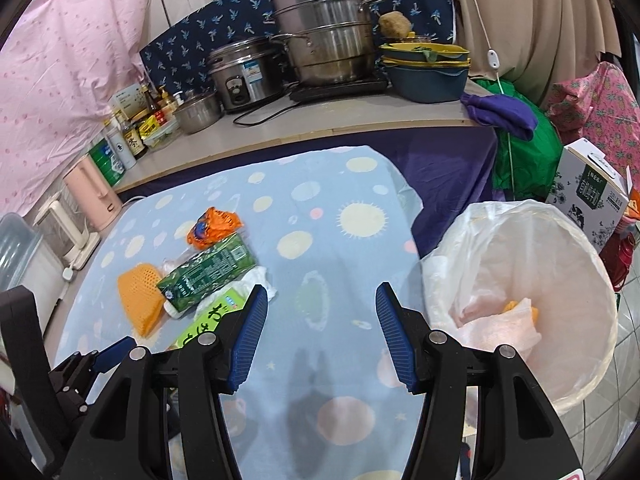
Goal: Collect trash
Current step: 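Move both tools back over the table toward the green wasabi box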
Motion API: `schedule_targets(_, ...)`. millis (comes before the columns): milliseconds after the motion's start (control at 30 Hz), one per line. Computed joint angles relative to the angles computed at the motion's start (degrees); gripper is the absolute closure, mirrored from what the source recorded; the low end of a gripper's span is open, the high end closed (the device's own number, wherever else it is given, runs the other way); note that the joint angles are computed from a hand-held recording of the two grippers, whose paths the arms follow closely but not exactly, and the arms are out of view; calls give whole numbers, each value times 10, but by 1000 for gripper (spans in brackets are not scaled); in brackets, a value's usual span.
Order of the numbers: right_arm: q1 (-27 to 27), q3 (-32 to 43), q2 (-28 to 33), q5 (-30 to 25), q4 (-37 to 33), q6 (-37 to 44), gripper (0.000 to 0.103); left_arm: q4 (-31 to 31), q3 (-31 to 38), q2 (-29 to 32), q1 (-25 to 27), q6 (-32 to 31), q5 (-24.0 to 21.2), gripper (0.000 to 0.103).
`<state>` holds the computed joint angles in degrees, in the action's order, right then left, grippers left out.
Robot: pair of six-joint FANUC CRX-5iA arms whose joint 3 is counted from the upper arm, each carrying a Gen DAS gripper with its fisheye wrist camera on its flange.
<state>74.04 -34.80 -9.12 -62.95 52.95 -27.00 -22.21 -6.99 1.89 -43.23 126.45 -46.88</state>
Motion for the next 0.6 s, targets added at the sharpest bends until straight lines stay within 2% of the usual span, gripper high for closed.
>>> schedule_targets(167,-3,15,20,13,-9,13,48,0,-9,6,6,-19,8,28)
schedule_targets(433,-8,26,35,23,-22,27,48,34,-24,20,26,-52,39,29)
schedule_targets(600,-12,25,38,29,-30,28,48,71,-31,29,40,-83,52,40)
